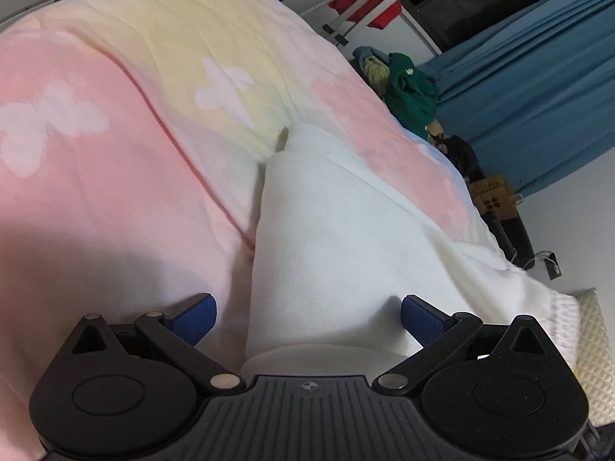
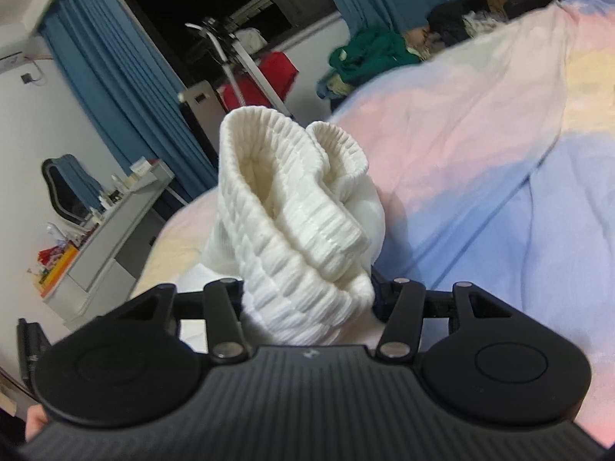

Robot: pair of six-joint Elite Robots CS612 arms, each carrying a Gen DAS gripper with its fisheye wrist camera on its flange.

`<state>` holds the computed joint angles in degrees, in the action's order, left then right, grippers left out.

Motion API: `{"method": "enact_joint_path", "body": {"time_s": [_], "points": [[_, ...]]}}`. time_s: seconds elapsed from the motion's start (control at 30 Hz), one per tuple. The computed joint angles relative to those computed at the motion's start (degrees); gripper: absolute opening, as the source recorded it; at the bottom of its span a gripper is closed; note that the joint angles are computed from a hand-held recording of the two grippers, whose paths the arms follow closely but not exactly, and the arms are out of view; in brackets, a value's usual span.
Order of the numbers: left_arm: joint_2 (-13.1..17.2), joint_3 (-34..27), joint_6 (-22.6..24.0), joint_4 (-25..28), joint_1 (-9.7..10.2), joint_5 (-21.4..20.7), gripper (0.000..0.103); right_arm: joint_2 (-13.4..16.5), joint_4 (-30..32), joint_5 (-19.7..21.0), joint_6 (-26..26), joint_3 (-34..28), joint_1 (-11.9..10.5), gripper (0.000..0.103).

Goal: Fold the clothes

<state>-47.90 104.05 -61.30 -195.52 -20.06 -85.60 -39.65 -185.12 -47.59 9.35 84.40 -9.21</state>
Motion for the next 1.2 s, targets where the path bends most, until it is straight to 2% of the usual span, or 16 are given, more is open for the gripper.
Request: {"method": "enact_joint_path", "body": {"time_s": [0.13, 0.3, 0.47, 0.53, 0.9, 1.2], "points": [[0.24, -0.28, 0.47, 0.10, -0.03, -1.06, 0.102, 0.73, 5.77, -1.20, 1.42, -1.59, -0.13, 0.054], [0.37, -1.22, 0.77, 1.35, -0.22, -0.55, 0.096, 0.63, 5.89, -1.21, 1.51, -1.31, -0.03, 0.054], [0.61, -0.82, -0.26, -0.68, 0.03, -2.33, 0.075, 0.77, 5.51, -1.08, 1.80, -1.14, -0.01, 0.054], [0.62, -0.65, -0.30, -0.90, -0.09, -2.28, 0.070, 0.81, 5.40, -1.10, 1.73, -1.13, 0.01, 0.054], [-0.54, 0.24, 2.21, -0.17, -1.43, 1.64, 0.053, 0.53, 4.33, -1.40, 0.97, -0.92, 0.18, 0.053], [-2.06, 1.99, 1.02, -3.24, -3.21, 5.26, 0.047, -0.34, 3.00, 2.44, 1.64, -0.60, -0.65, 0.049]]}}
